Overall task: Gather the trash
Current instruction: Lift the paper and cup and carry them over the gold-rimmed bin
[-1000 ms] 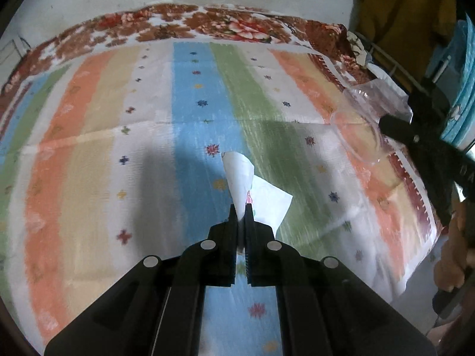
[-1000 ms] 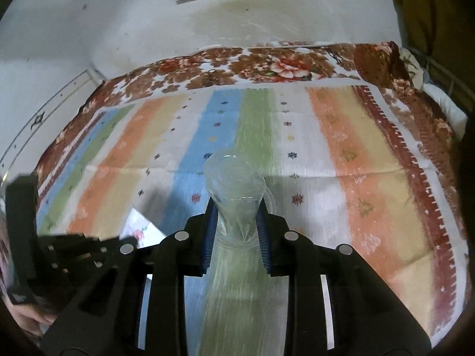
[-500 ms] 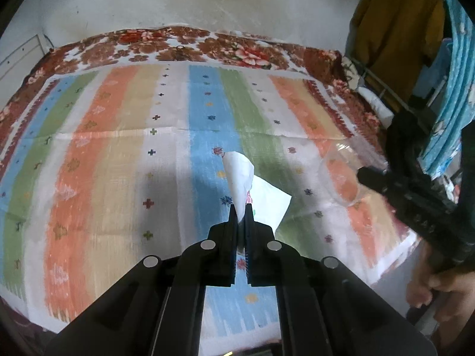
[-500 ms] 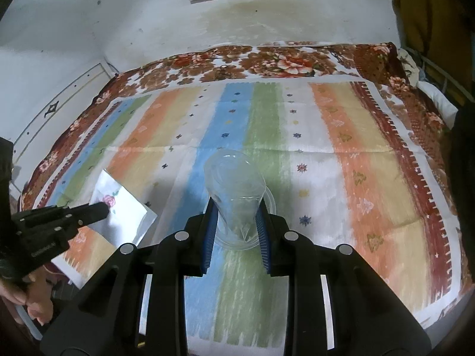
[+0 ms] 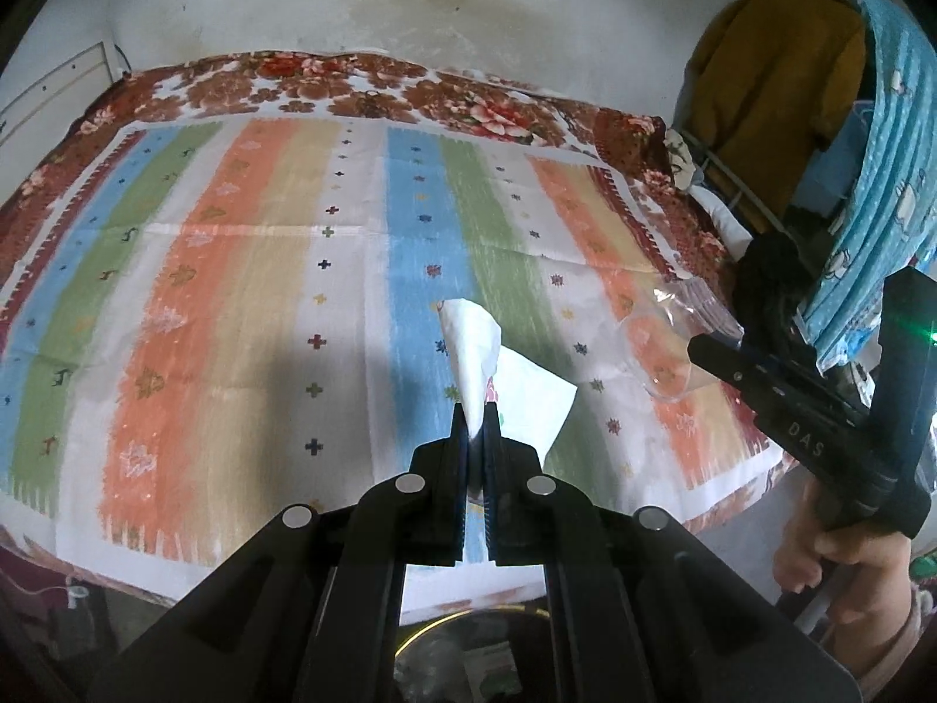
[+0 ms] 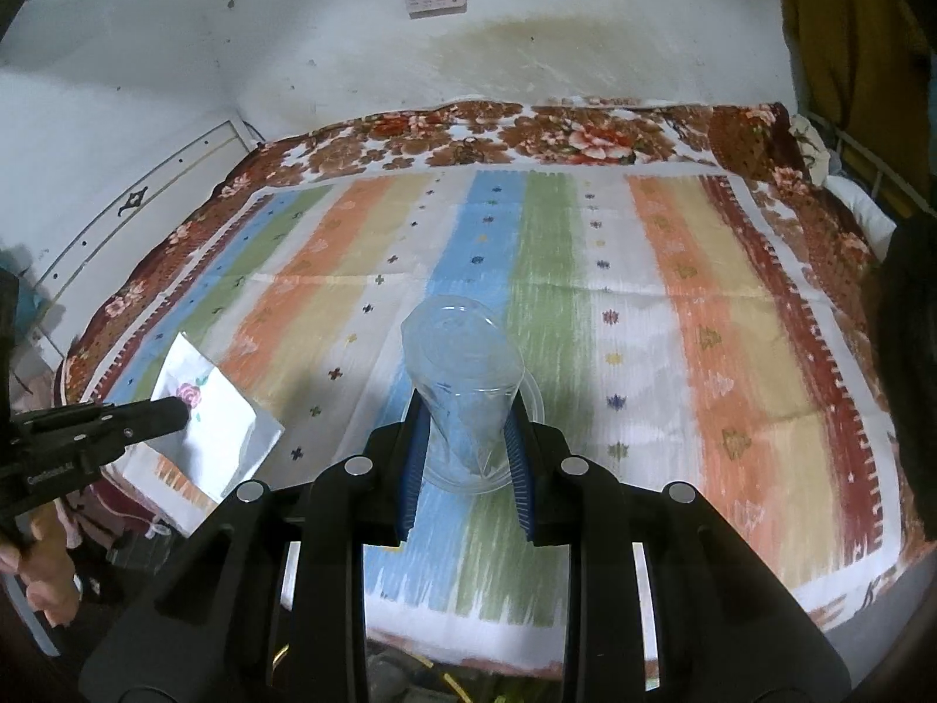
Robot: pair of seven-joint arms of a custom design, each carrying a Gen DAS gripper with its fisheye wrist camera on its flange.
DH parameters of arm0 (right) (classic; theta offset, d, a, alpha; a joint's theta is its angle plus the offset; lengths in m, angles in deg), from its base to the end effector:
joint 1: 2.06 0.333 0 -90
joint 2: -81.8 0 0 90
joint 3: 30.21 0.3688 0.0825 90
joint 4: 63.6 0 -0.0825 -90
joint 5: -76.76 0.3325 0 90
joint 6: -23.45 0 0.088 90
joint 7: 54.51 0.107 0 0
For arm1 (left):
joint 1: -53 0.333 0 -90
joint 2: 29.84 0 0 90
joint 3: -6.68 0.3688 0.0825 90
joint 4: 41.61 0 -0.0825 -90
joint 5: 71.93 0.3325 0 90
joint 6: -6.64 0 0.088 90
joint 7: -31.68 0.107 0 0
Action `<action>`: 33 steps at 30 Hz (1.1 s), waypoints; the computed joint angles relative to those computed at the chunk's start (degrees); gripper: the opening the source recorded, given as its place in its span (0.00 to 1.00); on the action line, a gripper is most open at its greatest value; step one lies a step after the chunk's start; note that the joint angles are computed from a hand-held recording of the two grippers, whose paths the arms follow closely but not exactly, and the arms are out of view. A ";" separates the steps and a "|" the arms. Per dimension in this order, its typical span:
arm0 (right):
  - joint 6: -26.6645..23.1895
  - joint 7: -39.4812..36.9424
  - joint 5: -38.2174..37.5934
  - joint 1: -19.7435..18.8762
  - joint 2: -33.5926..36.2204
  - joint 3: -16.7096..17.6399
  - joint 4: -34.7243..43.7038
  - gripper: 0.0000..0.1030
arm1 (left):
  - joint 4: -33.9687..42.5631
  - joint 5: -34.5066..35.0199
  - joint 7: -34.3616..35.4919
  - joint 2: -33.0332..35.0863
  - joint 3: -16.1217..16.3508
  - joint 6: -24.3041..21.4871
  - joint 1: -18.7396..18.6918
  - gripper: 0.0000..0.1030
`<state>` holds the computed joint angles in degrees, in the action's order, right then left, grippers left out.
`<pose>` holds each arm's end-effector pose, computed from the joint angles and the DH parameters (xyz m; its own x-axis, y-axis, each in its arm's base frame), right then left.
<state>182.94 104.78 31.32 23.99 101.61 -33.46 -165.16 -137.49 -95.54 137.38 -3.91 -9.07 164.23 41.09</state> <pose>0.5916 0.2895 0.5078 -0.0896 -0.9884 -0.1226 -0.6867 0.1505 -0.7112 0.6362 -0.2728 0.4924 -0.4272 -0.8521 0.3024 -0.7882 0.1871 -0.5863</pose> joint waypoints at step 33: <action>-1.40 12.80 -9.09 1.94 -10.00 6.34 -16.84 0.24 | -24.14 -35.54 35.43 -17.66 -1.43 3.41 1.90 0.03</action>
